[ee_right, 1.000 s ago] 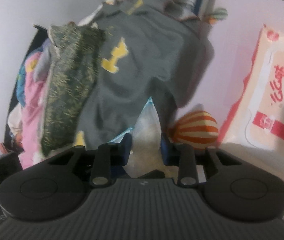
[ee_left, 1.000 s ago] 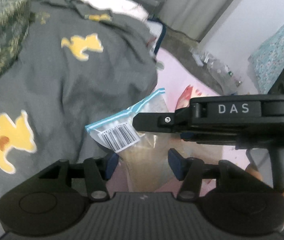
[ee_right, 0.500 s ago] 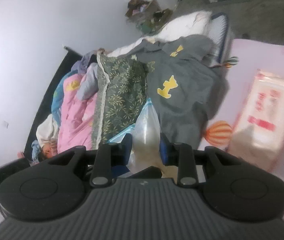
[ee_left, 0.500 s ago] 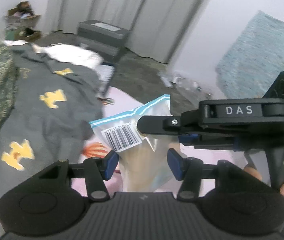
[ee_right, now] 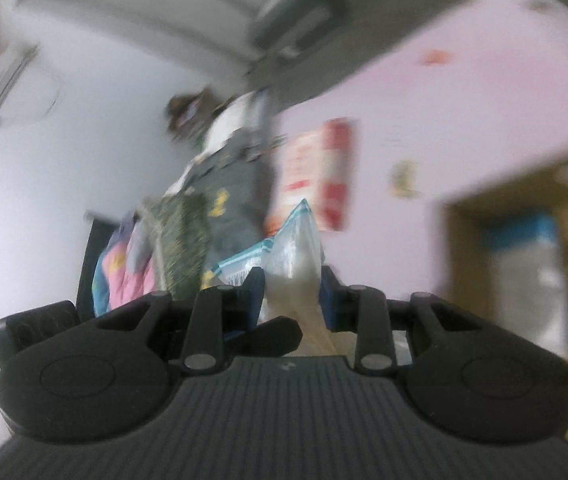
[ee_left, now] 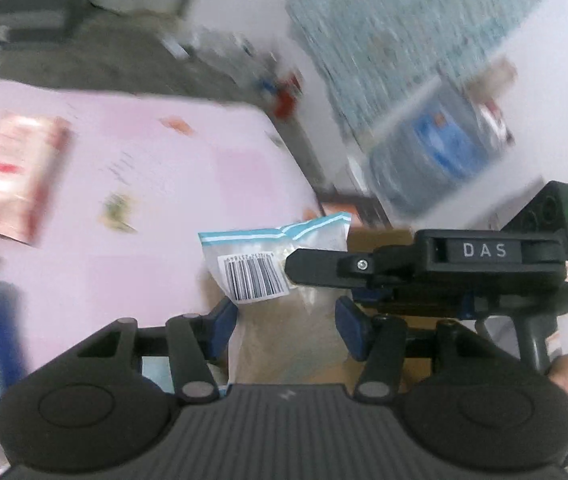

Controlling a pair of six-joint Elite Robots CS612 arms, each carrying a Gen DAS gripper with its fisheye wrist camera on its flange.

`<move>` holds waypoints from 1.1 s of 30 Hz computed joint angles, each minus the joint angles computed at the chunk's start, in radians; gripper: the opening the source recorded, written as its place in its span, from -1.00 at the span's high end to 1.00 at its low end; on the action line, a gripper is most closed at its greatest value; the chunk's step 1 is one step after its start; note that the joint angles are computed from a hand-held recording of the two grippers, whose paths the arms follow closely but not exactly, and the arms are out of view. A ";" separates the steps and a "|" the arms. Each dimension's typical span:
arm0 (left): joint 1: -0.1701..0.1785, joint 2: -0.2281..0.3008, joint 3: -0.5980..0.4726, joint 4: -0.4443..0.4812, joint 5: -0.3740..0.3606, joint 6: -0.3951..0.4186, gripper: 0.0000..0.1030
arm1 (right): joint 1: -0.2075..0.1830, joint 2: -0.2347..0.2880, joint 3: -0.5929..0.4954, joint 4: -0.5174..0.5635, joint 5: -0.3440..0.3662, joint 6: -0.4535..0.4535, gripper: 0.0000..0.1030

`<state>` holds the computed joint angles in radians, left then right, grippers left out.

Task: Organize soft objects
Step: 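Lift the clear zip bag with the right tool toward the cardboard box, then lower the zip bag into the cardboard box and open the right tool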

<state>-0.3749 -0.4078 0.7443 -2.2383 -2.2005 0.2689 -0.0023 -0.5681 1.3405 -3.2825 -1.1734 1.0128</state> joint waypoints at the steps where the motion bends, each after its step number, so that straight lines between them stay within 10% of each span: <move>1: -0.012 -0.001 0.005 0.020 0.004 0.013 -0.07 | -0.009 -0.014 0.046 -0.022 -0.010 0.020 0.44; 11: -0.100 0.068 -0.069 0.143 0.112 0.087 -0.11 | -0.066 -0.041 0.202 -0.039 -0.076 0.069 0.42; 19: -0.111 0.101 -0.113 0.199 0.187 0.076 -0.18 | -0.067 0.002 0.147 0.151 -0.179 -0.035 0.36; 27: -0.088 0.002 0.042 -0.025 0.164 0.105 -0.36 | -0.041 -0.029 0.183 0.055 -0.286 -0.092 0.37; 33: -0.045 -0.051 0.120 -0.168 0.146 0.077 -0.37 | -0.044 -0.028 0.193 -0.003 -0.167 -0.143 0.53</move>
